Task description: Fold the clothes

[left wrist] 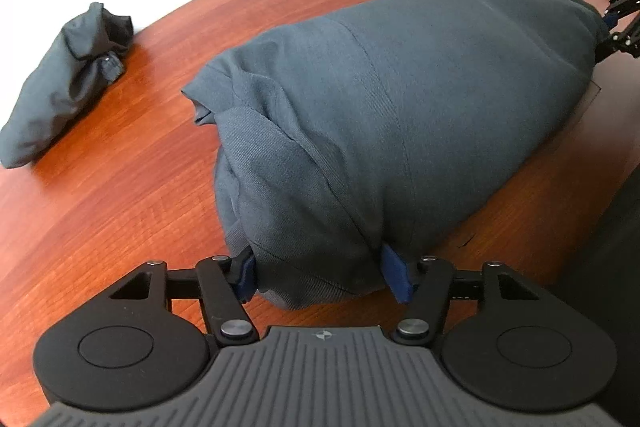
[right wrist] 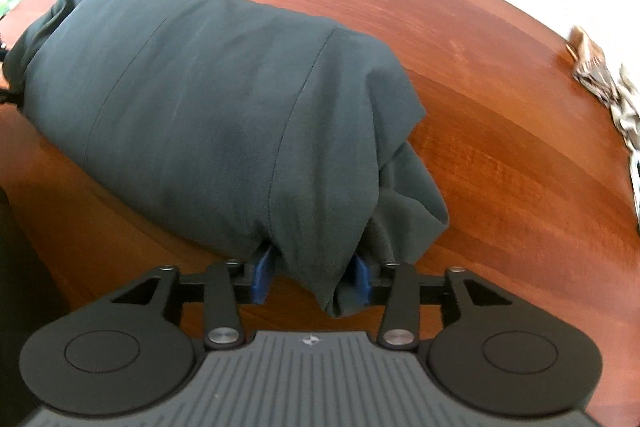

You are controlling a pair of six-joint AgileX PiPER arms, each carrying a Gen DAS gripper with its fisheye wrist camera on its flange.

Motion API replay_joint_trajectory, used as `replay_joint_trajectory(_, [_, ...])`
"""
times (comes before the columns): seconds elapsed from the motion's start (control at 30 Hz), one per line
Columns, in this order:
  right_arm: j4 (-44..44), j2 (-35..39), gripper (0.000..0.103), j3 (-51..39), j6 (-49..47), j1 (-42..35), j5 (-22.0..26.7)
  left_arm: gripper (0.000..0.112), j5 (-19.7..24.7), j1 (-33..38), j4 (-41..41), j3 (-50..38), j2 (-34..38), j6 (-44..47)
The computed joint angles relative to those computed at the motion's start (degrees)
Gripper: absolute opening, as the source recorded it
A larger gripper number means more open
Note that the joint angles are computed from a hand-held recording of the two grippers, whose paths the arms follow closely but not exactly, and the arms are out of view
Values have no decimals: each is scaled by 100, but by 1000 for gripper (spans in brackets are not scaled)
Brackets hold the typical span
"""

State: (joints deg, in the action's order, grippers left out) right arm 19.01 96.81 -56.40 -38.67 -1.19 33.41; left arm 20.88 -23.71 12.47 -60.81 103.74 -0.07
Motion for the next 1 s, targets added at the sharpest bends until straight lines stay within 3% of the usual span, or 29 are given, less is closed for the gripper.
replay_joint_trajectory(0.1, [433,182,63,50,-706,-132,-155,63,174,-145,434,-122,106,-476])
replay_joint_trajectory(0.27, [900,301,64,137,-1603,-172,-320,58,373,15,-211,-415,282,71])
replay_joint_trajectory(0.33, [1051,293,54,166,-1769,-213,-319,44,288,8,-237,-369,251,118])
replay_joint_trajectory(0.4, [1410,258,38,203,-2011,-329,-225,31,183,5,-346,-245,121,190])
replay_joint_trajectory(0.47, [1675,168,29,251,-2222,-443,-110,24,122,22,-547,-143,-10,317])
replay_joint_trajectory(0.77, [1953,-592,23,220,-2496,-1030,1083,18,935,470,-2777,-6,-768,2097])
replay_joint_trajectory(0.87, [1840,-980,21,31,-2323,-1238,1783,16,1519,685,-3460,-16,-1100,2710])
replay_joint_trajectory(1.0, [1912,-1225,20,-586,-1913,-1572,2720,16,2618,1216,-4278,-388,-1367,3262])
